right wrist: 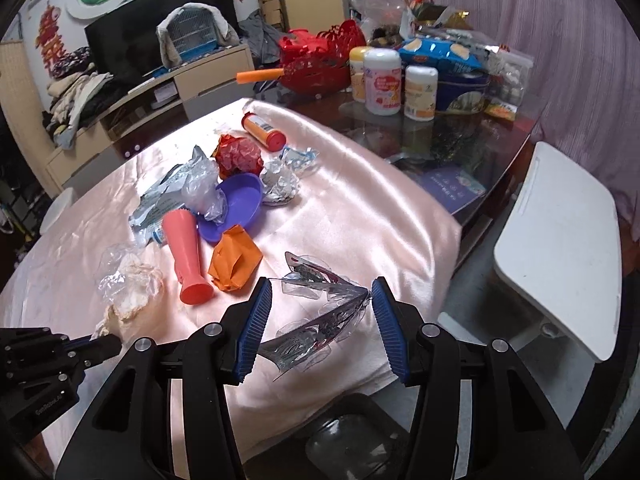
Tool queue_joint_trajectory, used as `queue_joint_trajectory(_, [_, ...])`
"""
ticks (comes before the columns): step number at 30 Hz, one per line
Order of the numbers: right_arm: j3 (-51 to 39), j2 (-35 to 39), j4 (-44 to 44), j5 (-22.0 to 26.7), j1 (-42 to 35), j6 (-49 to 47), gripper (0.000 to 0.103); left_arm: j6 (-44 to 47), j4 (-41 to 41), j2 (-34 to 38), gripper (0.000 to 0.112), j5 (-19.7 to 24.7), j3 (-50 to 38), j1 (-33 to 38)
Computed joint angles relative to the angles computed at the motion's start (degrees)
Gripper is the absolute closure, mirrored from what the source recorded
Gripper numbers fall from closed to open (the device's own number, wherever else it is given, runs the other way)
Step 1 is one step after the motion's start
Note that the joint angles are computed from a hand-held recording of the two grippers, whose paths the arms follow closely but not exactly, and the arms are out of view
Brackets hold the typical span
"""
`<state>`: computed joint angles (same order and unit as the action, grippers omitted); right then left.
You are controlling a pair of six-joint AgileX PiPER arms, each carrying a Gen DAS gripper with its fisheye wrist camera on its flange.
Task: Collect trash
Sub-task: 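Carry tissue and cup to the trash bin and open both tools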
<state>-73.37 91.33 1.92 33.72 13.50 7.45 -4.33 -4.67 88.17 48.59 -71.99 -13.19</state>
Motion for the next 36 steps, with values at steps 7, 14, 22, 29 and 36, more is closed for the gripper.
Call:
queue_joint_trajectory(7, [5.69,-12.29,-1.05,2.73,-1.93,-2.31,0.050,-4.85,3.27,-8.34,0.110,1.40,2.10,-5.88])
queue_joint_trajectory(14, [14.83,-25.04,-3.78,6.14,-4.65,-3.63,0.050,-11.24,5.26,-12.73,0.110,0.75,5.38,-16.02])
queue_joint_trajectory(22, [25.55,-32.93,4.79,8.19,-12.20,-11.99,0.050,-19.56,8.36,-10.87,0.110,-3.20,11.53,-28.07])
queue_joint_trajectory(29, [32.63,-30.63,16.01,8.43,-19.03,-21.92,0.050,-14.96,1.64,-5.39,0.110,-8.31,16.18,-28.80])
queue_joint_trajectory(36, [35.78,-26.88,18.57,5.72,-19.12,-23.76,0.050,-9.16,-3.99,-0.27,0.110,-11.10,17.69,-27.85])
